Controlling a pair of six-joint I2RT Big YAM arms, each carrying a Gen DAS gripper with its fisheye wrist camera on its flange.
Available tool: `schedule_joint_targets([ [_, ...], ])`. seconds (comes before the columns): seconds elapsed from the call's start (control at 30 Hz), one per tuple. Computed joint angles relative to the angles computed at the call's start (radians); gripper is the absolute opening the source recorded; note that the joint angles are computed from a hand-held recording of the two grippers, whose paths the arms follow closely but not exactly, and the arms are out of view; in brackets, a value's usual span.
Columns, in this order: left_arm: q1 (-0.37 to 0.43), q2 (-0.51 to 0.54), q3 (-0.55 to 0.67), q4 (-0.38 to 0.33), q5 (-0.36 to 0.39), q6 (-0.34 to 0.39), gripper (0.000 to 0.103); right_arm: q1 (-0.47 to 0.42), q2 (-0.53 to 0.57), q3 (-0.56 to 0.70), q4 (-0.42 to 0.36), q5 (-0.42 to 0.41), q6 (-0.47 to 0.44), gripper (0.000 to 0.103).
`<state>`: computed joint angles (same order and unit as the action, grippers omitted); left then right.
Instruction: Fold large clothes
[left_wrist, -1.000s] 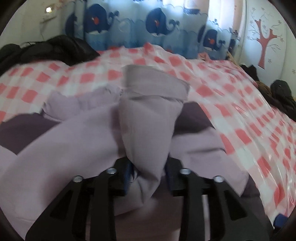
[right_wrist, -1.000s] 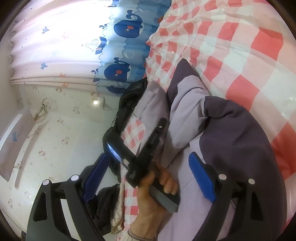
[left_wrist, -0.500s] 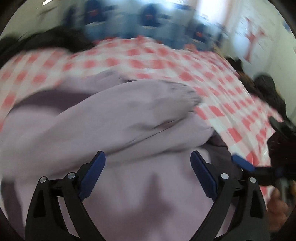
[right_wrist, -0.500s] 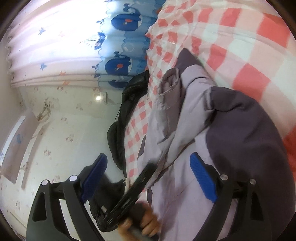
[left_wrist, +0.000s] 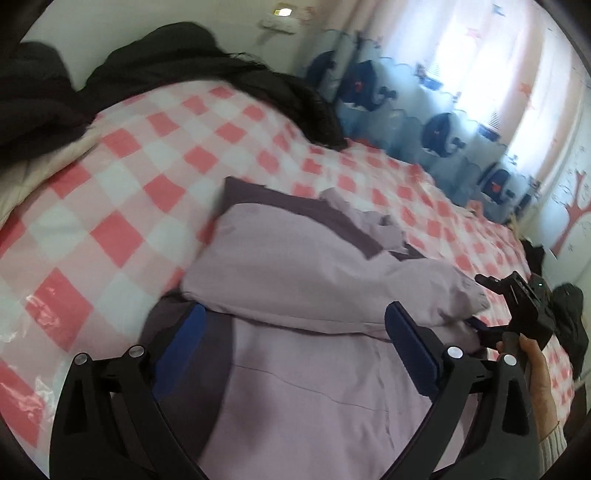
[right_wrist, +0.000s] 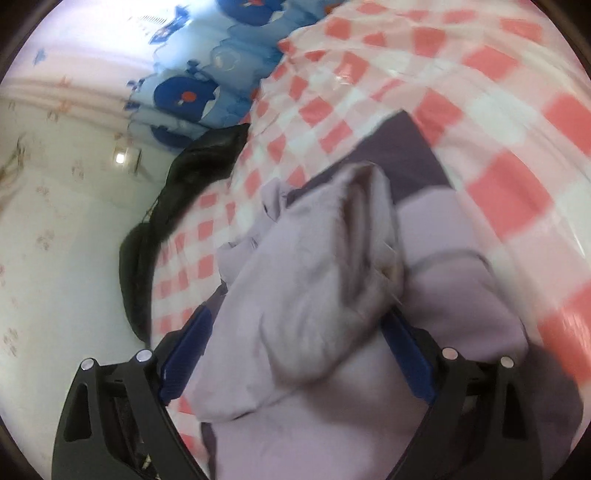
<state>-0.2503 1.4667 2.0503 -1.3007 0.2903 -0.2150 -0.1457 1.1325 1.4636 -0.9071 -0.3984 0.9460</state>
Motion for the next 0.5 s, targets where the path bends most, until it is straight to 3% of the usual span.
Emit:
schedule_joint_targets([
  [0.03,0.005,0.005,0.006,-0.005,0.007,-0.006,0.093,0.01,0.03,0.037,-0.04,0.025,-0.036,0.056],
  [0.07,0.013,0.009,0.008,-0.008,0.014,-0.009,0.093,0.014,0.051,0.063,-0.073,0.032,-0.061,0.041],
  [0.1,0.017,0.01,0.007,-0.011,0.014,-0.005,0.093,0.014,0.067,0.082,-0.086,0.025,-0.079,0.028],
  [0.13,0.02,0.009,0.006,-0.01,0.009,-0.003,0.094,0.015,0.074,0.097,-0.091,0.028,-0.091,0.024],
  [0.2,0.027,0.009,0.002,-0.003,0.007,-0.017,0.093,0.028,0.076,0.159,-0.091,0.066,-0.173,0.023],
  [0.3,0.037,0.007,-0.01,0.011,0.023,-0.051,0.094,0.062,0.038,0.225,-0.014,0.112,-0.328,0.022],
  [0.37,0.034,0.01,-0.017,0.013,0.023,-0.073,0.094,0.049,0.02,0.228,0.012,0.102,-0.366,0.022],
  [0.5,0.022,0.034,-0.011,-0.01,0.042,-0.105,0.094,-0.031,0.025,0.142,-0.056,0.065,-0.359,0.022],
])
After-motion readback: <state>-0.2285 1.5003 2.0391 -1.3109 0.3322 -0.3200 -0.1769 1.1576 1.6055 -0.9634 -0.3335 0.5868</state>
